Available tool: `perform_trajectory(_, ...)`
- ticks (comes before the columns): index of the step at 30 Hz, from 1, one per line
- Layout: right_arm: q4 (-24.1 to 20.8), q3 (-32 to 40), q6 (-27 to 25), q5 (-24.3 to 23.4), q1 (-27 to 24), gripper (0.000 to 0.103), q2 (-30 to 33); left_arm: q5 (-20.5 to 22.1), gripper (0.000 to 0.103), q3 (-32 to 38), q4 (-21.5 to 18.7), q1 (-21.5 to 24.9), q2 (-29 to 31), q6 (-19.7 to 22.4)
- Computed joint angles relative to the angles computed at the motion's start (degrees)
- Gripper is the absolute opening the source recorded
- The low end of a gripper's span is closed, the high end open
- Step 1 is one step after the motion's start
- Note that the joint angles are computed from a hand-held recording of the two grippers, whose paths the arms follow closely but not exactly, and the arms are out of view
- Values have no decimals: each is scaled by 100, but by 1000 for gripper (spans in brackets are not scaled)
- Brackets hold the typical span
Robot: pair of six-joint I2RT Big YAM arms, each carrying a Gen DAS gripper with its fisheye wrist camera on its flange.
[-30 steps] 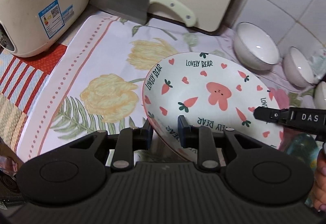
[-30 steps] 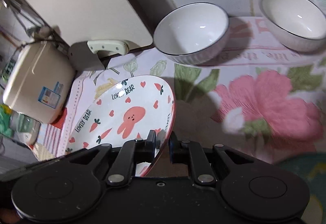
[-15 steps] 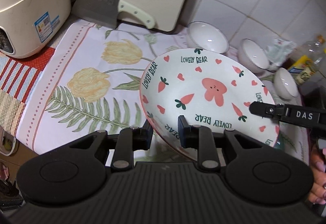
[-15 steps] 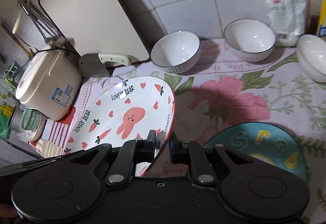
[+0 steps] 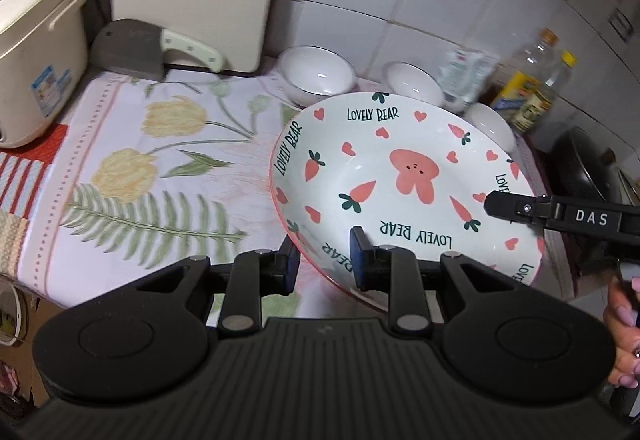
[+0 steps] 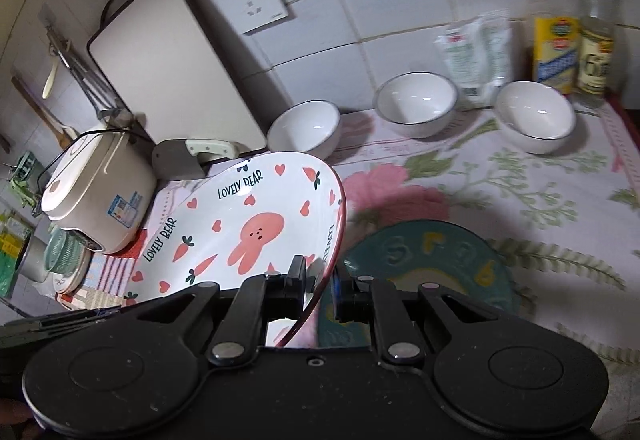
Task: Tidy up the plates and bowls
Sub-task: 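Lift the pink bunny plate with both grippers toward the blue egg plate, then lower the pink bunny plate onto the blue egg plate with both grippers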
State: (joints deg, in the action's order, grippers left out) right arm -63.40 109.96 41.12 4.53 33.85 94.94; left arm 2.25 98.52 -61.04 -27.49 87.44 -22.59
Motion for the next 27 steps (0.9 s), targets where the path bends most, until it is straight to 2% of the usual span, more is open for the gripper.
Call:
perform_trajectory(7,112,-804,292,151,-129,17,-696,44,24,228,-72,-390,143,218)
perform_trajectory(13,174,-1305,388,102,-250,17,-1121,279,24,323,-159,-546,215,351)
perform_trajectory(20,297,-1756,579,26,-288,18,-1332,379,24,241,-196,-610,312,424)
perform_trajectory(27,444,-2195,799,-71,-300,18,-1407,693,24,-32,-135,-554,405,309)
